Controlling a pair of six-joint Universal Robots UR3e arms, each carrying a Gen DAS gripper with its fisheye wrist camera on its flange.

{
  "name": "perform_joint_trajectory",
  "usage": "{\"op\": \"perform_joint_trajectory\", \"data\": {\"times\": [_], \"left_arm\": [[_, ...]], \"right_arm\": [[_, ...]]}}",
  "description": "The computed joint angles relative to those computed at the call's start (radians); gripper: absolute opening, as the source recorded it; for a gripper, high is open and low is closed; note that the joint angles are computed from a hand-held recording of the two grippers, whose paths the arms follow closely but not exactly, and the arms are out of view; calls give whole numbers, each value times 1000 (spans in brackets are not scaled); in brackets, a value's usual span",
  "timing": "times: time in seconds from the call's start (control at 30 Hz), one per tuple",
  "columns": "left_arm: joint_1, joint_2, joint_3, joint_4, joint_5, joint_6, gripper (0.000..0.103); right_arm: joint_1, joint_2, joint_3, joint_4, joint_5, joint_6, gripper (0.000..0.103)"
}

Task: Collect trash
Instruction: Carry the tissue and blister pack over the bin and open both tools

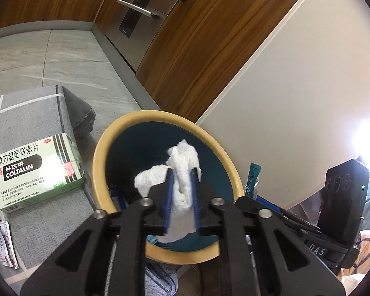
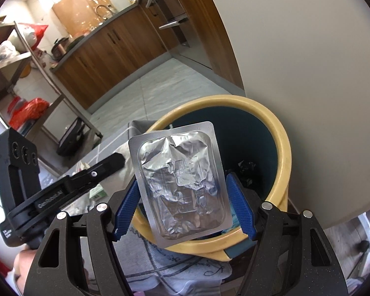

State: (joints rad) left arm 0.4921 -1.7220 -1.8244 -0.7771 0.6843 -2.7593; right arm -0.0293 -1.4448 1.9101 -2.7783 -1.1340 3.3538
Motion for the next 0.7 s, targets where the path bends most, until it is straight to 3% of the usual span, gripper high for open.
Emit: {"op": "perform_joint_trajectory", "data": {"times": [0.23,0.4,0.7], "left_arm": [[66,51,-57,39,-60,8,51],[135,129,-90,12,-107,56,58],[249,236,-115,-104,-165,166,59]], "right_arm": [[23,41,-41,8,-32,16,71],[52,71,-71,5,-69,15,71],[123,136,-137,19,-152,19,72]]}}
